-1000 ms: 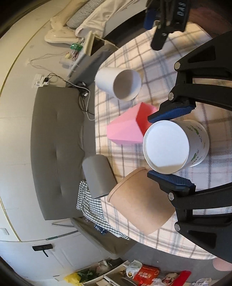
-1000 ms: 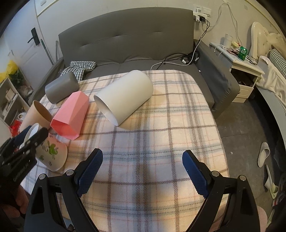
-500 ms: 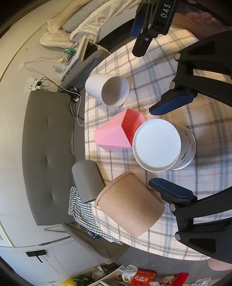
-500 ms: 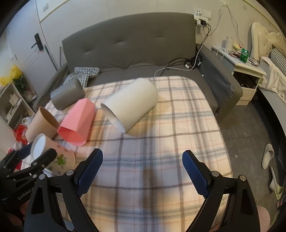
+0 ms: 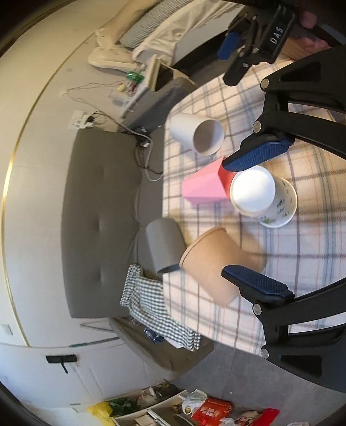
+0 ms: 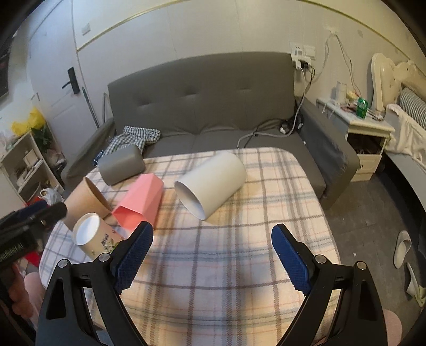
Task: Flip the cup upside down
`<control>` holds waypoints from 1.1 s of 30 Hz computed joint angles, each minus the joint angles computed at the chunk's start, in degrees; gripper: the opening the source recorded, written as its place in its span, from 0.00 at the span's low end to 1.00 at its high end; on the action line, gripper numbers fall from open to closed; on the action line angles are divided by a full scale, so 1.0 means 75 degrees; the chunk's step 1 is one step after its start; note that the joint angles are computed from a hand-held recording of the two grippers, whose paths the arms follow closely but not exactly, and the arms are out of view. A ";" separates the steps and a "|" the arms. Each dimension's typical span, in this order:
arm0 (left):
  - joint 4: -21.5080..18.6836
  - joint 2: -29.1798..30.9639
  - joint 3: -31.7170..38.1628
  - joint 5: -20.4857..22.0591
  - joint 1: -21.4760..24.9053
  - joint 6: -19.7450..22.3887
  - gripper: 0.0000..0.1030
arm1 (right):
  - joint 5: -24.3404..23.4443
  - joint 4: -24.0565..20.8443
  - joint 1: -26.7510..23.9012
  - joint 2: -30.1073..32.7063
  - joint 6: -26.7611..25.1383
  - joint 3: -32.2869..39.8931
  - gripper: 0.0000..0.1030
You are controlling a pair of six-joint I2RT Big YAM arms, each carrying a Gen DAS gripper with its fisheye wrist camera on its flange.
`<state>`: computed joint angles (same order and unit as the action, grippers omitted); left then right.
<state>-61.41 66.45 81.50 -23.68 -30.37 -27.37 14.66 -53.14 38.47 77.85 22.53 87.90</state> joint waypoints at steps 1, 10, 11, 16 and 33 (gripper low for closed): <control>0.0021 -0.0095 -0.0042 -0.0025 0.0026 0.0013 0.74 | 0.0058 0.0049 0.0062 -0.0026 -0.0054 -0.0011 0.88; 0.0289 -0.1002 -0.0767 -0.0335 0.0073 0.0110 0.74 | 0.0431 0.0472 0.0748 -0.0284 -0.0548 -0.0189 0.88; 0.0336 -0.1107 -0.0889 -0.0369 0.0064 0.0097 0.74 | 0.0459 0.0483 0.0818 -0.0291 -0.0571 -0.0188 0.88; 0.0555 -0.1526 -0.1407 -0.0719 -0.0081 -0.0025 0.86 | 0.0582 0.0365 0.1155 -0.0270 -0.0566 -0.0160 0.88; 0.0599 -0.2078 -0.2123 -0.0657 0.0058 -0.0282 0.93 | 0.0874 0.0045 0.1577 -0.0015 -0.0642 -0.0161 0.96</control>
